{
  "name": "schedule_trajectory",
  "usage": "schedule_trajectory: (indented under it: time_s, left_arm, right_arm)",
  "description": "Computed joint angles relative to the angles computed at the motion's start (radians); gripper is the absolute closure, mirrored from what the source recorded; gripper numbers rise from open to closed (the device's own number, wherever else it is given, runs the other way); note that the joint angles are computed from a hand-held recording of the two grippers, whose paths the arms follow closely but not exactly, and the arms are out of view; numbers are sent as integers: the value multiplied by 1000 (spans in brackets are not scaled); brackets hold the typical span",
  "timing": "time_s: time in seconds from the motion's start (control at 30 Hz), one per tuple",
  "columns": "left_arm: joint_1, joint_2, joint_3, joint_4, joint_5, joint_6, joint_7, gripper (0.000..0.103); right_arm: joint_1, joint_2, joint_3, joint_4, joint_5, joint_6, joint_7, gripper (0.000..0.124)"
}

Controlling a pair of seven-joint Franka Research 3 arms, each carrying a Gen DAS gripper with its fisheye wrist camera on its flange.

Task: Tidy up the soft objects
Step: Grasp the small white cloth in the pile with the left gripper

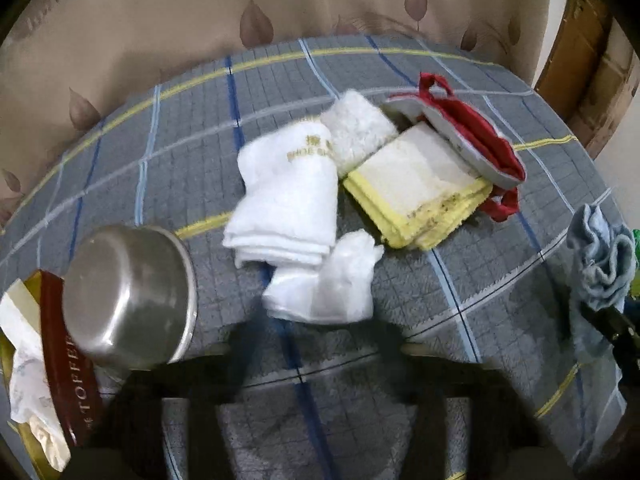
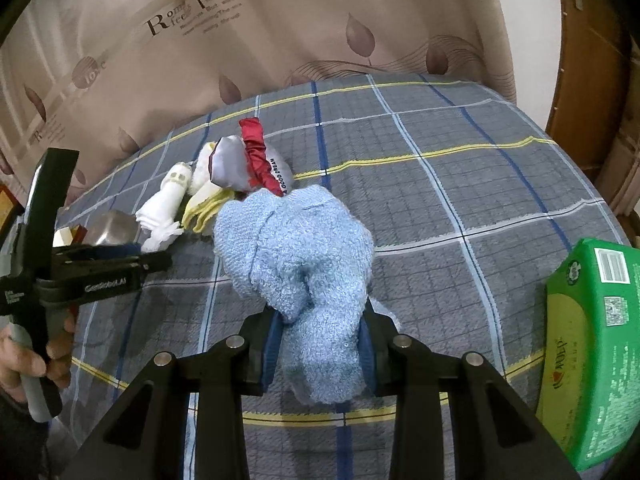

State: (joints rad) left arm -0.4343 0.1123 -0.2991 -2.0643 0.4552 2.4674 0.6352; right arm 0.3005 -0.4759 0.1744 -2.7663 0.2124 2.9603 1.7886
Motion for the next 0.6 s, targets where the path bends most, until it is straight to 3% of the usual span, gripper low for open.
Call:
schedule_trajectory:
  time_s: [0.3, 0.6]
  left_arm:
    - [19, -62, -4, -87, -77, 85, 20, 95]
    - [19, -117, -14, -141, -102, 97, 24, 98]
  right_arm:
    - [1, -1, 2, -2, -1, 0, 2, 93]
    - [0, -5, 7, -2, -8, -3, 7, 93]
